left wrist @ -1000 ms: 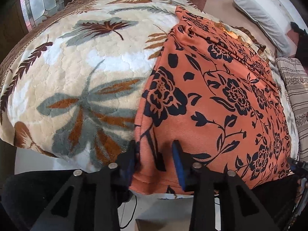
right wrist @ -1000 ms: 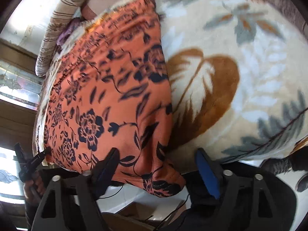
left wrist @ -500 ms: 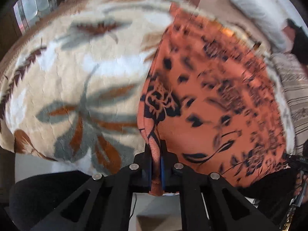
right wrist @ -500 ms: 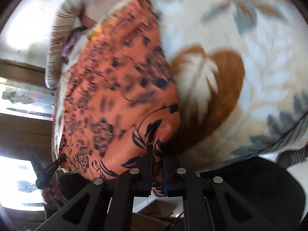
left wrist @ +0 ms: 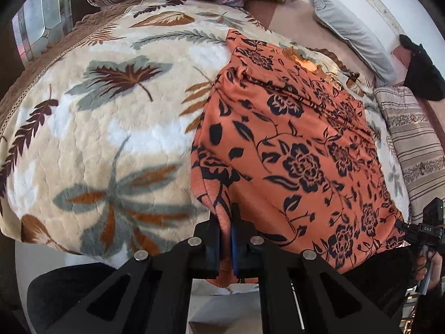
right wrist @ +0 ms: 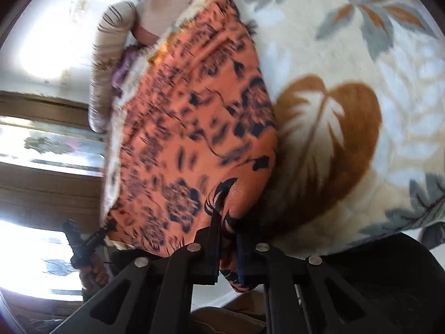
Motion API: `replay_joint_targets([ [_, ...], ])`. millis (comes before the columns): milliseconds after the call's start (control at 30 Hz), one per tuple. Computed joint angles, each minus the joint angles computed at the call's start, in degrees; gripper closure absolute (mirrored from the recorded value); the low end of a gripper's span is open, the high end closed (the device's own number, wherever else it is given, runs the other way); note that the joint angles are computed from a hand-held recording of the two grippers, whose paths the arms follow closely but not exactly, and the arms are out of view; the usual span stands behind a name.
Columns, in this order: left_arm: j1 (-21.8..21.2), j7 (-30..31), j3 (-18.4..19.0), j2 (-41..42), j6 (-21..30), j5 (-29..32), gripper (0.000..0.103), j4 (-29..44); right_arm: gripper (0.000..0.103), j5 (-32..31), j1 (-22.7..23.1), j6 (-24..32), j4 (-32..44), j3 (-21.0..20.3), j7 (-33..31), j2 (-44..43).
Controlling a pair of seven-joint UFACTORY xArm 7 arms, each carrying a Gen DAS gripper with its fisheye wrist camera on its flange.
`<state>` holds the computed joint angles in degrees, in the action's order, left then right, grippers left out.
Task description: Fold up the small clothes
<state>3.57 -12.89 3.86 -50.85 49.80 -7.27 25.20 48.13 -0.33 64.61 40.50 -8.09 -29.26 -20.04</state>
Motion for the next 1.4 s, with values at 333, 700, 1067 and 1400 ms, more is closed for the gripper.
replay_joint_targets([
  [333, -3.4, 6.8, 3.5, 15.5, -6.0, -6.5, 0.097, 12.3, 0.094, 14.3, -0.5, 4.6, 8.9, -0.6, -3.9, 9.7],
  [700, -2.4, -4.1, 5.5, 59.1, -21.0, -1.3, 0.015, 44.6, 0.015, 23.3, 2.0, -17.6, 48.7, 6.0, 2.6, 45.2],
  [1067, 2.0, 2.7, 4.0, 34.5, -33.8, -10.0, 0.015, 17.8, 0.015, 31.0, 1.5, -22.9, 13.1, 11.3, -10.9, 17.4],
  [1400, 0.5, -3.1, -1.3, 38.1, -34.9, -9.9, 0.015, 13.9, 0.015, 37.7, 6.2, -31.6, 18.5, 12.6, -3.9, 26.2],
])
